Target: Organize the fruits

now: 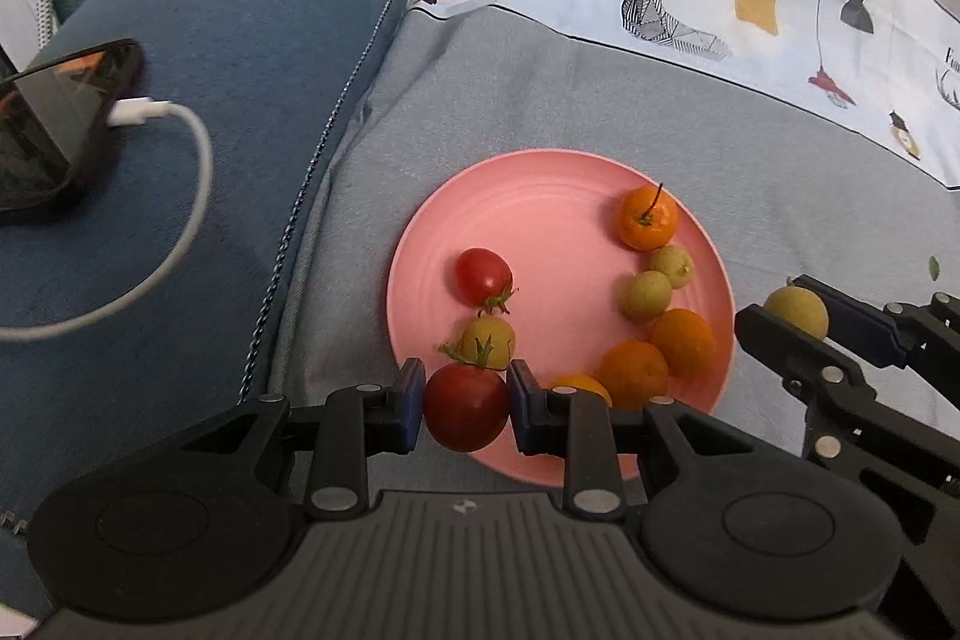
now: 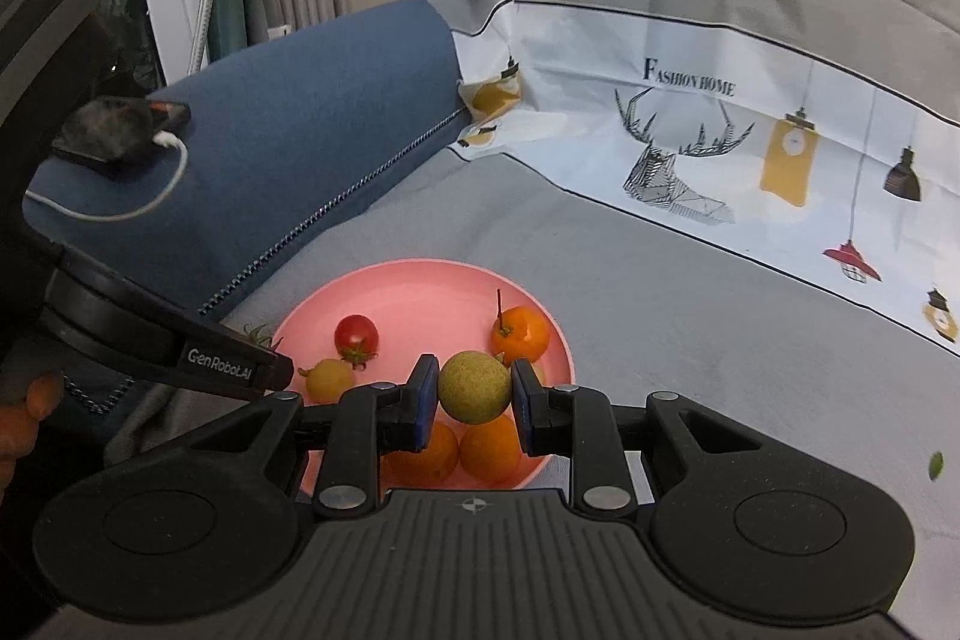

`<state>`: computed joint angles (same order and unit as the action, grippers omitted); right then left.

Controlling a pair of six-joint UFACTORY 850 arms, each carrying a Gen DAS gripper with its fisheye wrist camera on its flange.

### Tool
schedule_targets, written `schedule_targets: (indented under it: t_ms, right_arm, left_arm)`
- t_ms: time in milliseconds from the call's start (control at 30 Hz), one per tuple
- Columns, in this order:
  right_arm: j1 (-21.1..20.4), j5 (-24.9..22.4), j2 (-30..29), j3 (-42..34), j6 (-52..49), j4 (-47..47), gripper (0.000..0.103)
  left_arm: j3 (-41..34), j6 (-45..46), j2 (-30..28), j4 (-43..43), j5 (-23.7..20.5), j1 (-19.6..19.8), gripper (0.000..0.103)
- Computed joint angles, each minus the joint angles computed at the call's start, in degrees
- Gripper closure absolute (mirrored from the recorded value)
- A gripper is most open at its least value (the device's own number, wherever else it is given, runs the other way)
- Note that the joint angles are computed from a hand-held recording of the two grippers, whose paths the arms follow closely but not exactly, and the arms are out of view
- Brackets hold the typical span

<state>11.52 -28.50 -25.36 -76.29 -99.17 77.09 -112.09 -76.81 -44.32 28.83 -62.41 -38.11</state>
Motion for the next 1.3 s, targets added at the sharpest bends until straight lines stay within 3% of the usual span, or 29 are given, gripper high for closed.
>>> schedule_targets:
  t_ms: [567,633,700,733,867,1167,1300]
  right_arm:
    - [1.73,-0.64,-6.68,-6.71,-0.52,-3.87,0.076]
    - [1.83,-0.85,-7.21,-7.26,-0.71,-4.22,0.076]
    - [1.93,-0.8,-7.76,-8.04,0.05,-5.29,0.073]
    - [2.04,0.43,-7.68,-7.91,0.13,-5.06,0.07]
    - [1.14,0.86,-6.99,-7.39,3.15,-5.0,0.036]
    - [-1.1,1.85,2.09,1.74,9.46,-5.01,0.014]
    - [-1.74,2.63,7.37,6.62,14.0,-5.31,0.009]
  left_arm:
    - [-3.9,5.08,-4.39,-2.34,-0.85,2.43,0.07]
    - [-4.2,6.19,-4.56,-2.61,-0.53,2.52,0.054]
    - [-6.19,5.43,-5.75,-1.24,-3.63,2.22,0.017]
    - [-6.96,4.86,-6.22,-0.05,-5.45,2.07,0.012]
    - [-4.17,4.52,-4.11,-1.2,-3.89,2.51,0.0]
    - [-1.44,2.42,-0.51,-2.37,-4.75,0.11,0.0]
    - [0.38,-0.97,2.08,-1.12,-5.92,-2.1,0.0]
